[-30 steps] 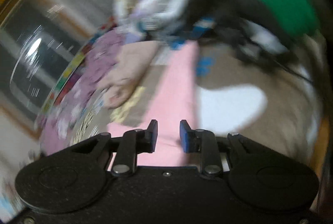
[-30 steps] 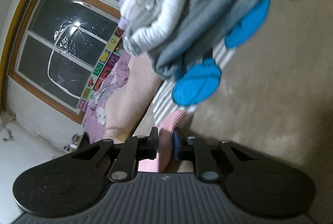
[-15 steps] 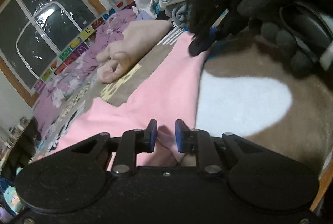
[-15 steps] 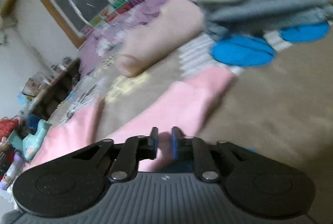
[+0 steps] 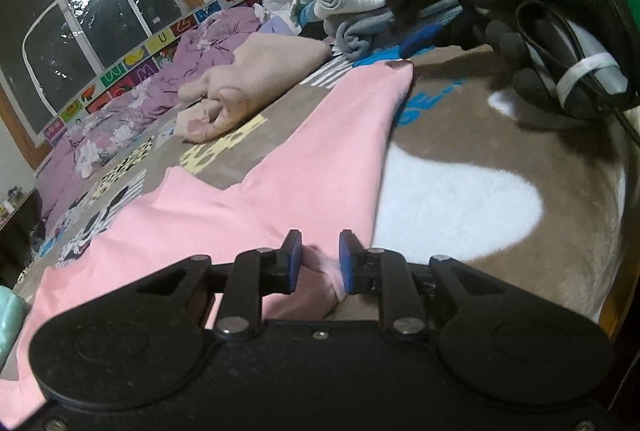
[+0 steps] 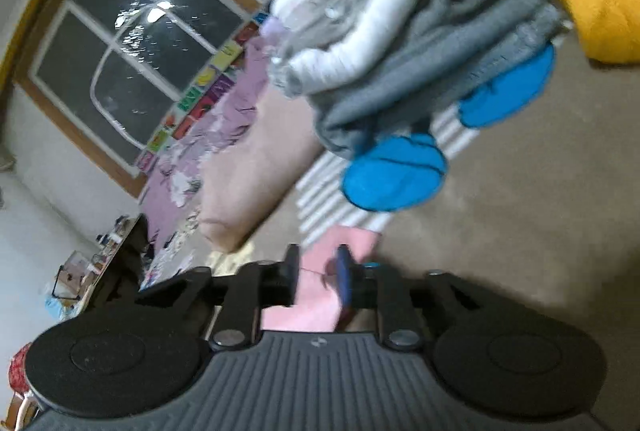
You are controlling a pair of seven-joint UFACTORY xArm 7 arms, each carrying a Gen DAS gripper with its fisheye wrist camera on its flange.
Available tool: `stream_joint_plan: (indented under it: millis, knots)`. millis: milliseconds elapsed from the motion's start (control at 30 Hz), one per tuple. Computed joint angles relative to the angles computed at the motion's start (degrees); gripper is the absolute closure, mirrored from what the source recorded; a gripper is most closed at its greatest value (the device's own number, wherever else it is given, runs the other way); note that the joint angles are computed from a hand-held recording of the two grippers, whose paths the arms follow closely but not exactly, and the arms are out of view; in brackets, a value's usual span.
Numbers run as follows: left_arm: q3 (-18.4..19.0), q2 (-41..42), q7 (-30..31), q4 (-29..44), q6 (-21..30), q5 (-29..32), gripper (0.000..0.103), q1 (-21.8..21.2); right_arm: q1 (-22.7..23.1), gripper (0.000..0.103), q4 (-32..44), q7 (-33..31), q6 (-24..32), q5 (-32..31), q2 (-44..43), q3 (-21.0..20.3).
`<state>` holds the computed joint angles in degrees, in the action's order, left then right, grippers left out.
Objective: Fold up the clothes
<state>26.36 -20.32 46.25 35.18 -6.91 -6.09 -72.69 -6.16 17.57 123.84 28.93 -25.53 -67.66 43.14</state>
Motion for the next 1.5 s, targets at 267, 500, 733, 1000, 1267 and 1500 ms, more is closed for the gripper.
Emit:
stream_joint_plan:
  millis: [267,500,733,1000,1267,1500]
  knots:
    - [-0.28,-0.37,-0.17,-1.04,-0.88,1.31,0.085,0.53,-7.10,0.103,-1.59,0.20,-11.52,1.95,6.84,-0.57]
    - [0.27,-13.31,4.39,-2.60,11.62,-0.13,0.063,1.33,-8.11,0.084,0.27,-0.75,-9.82,1.73,5.73,0.99]
    - [-2.92,-19.36,3.72,-1.40,22.54,-3.77,0.062,13.51,-6.46,0.065,6.53,-9.48,-10.45,-1.76,7.32,2.48]
    - [-7.73,-8.99,-6.57,7.36,29.22,-10.68,0.065,26.69,-9.13,0.065,19.34,-26.41,-20.18,-4.36,21.85,9.29]
    - [-11.14,-6.51,-6.94,14.69,46.80,-13.18,0.059,36.17,2.26,0.066,35.73,-47.25,2.40,-6.64,43.64,9.54]
    - [-16.64,-2.73,-6.06,14.36,35.42,-16.60,0.051,43.06,-8.56,0.067,45.20,-38.91,6.86,-26.67,52.92,24.05]
